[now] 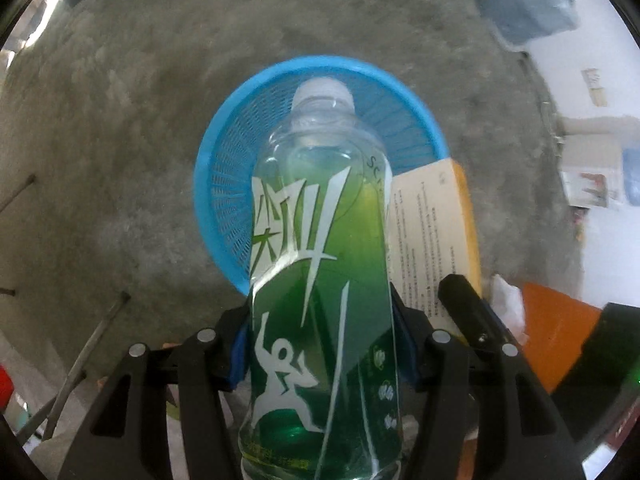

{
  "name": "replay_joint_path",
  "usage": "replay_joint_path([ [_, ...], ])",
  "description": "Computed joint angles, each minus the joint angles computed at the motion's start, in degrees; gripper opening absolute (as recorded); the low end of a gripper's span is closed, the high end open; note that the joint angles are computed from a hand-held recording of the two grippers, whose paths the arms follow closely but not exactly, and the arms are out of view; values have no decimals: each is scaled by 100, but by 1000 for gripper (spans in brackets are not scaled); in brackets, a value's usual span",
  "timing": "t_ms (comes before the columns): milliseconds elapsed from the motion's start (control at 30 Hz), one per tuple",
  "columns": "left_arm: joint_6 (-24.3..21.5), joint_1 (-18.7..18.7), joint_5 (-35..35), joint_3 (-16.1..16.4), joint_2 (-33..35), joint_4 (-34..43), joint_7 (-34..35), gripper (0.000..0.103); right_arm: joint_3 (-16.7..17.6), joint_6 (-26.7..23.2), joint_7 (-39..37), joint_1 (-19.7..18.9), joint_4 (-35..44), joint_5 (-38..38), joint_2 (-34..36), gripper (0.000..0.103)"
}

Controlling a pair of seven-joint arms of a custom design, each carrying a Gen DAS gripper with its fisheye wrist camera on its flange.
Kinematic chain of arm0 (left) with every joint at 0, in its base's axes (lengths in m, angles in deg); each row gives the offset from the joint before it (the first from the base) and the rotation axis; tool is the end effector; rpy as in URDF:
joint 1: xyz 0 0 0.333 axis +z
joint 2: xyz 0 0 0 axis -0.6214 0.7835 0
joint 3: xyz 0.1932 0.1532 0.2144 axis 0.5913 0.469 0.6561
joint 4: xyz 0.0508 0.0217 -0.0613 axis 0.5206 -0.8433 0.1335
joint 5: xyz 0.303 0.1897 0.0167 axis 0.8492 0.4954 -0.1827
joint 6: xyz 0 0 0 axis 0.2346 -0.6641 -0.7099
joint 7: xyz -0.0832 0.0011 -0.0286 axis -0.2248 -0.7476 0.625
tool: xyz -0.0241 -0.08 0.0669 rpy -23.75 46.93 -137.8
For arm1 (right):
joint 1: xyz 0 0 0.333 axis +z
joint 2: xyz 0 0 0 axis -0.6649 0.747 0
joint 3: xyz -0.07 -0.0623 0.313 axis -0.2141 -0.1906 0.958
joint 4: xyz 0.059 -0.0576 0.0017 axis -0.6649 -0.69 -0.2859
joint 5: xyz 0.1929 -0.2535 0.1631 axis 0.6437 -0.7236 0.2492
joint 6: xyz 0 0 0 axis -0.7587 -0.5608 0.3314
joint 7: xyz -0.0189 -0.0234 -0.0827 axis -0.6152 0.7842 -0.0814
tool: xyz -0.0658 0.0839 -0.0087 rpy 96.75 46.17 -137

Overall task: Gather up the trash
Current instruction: 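Open both tools to drop the bottle and box into the wastebasket, then move both tools back over the table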

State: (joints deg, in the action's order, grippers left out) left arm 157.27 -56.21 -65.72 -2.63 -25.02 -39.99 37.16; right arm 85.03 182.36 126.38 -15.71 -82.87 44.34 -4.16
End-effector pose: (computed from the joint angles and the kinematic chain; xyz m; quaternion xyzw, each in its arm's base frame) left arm 0.5471 -0.3185 0.4114 0.5868 -0.7961 0.0150 0.1472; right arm 0.3537 0.1563 0.4224 -0.3875 0.8747 0.0180 0.2905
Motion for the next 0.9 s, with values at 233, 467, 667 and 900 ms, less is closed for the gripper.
replay_joint_path([
  [233, 300, -46, 172, 67, 180, 59, -367, 70, 3, -197, -176, 28, 184, 137, 349, 51],
  [467, 402, 129, 6, 38, -382, -294, -190, 70, 579, -413, 442, -547, 165, -563, 201, 51],
  [667, 205, 322, -341, 9, -983, -506, 21, 70, 773, -824, 893, -656, 25, -1028, -490, 51],
  [900, -93, 654, -1027, 94, -2069, -838, 739, 70, 1140, -1829, 1386, -708, 37, -1598, -1741, 51],
])
